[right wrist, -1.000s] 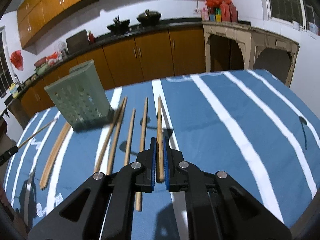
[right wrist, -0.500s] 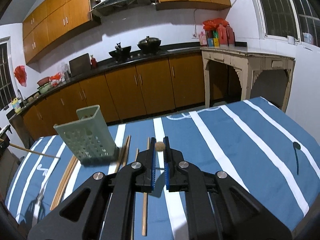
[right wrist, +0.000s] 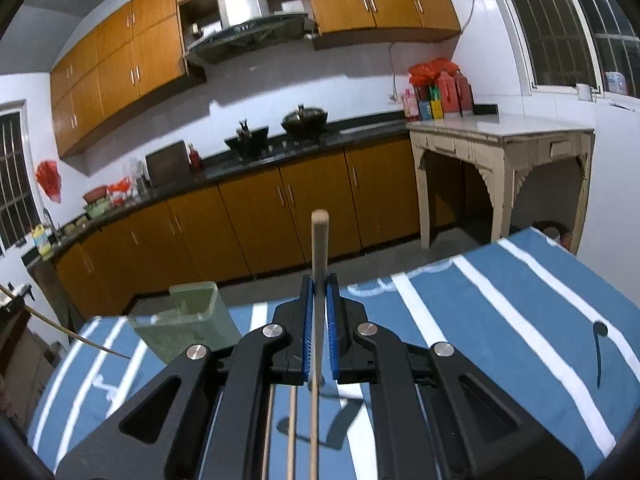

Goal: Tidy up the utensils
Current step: 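Lift the chopsticks with both tools and carry them above the green holder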

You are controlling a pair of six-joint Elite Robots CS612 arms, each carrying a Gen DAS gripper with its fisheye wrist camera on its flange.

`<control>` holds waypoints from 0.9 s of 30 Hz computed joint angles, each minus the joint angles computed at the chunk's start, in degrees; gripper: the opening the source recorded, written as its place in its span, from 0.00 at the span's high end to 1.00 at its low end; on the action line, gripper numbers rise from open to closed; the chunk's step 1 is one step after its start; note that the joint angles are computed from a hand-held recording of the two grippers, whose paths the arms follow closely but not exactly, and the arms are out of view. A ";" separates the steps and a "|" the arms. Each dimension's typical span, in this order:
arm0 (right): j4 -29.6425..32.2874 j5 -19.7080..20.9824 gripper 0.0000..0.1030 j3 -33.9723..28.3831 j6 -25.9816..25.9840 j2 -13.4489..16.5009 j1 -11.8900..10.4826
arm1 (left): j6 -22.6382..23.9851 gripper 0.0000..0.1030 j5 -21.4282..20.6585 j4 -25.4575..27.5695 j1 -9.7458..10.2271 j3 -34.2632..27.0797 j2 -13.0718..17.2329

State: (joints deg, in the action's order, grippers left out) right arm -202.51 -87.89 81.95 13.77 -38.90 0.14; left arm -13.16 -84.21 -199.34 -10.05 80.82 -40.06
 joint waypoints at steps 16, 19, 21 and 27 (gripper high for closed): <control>-7.62 8.48 0.93 -5.78 3.92 0.20 0.53 | 1.89 0.93 -9.68 -0.34 -0.93 -5.27 -1.42; -6.83 9.63 0.93 -6.93 3.78 1.08 0.88 | 2.57 0.93 -10.89 0.93 -1.51 -6.48 -0.78; -6.42 9.96 0.93 -7.71 2.97 1.67 1.17 | 2.84 0.93 -11.68 1.84 -1.81 -7.07 -0.40; -4.76 7.65 0.93 -9.03 -3.28 2.79 2.54 | 4.68 0.93 -11.20 4.79 -2.80 -8.07 0.58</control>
State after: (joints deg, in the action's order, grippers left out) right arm -207.27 -80.24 72.92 10.49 -36.11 2.67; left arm -8.47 -95.40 -194.54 -12.85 72.75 -39.47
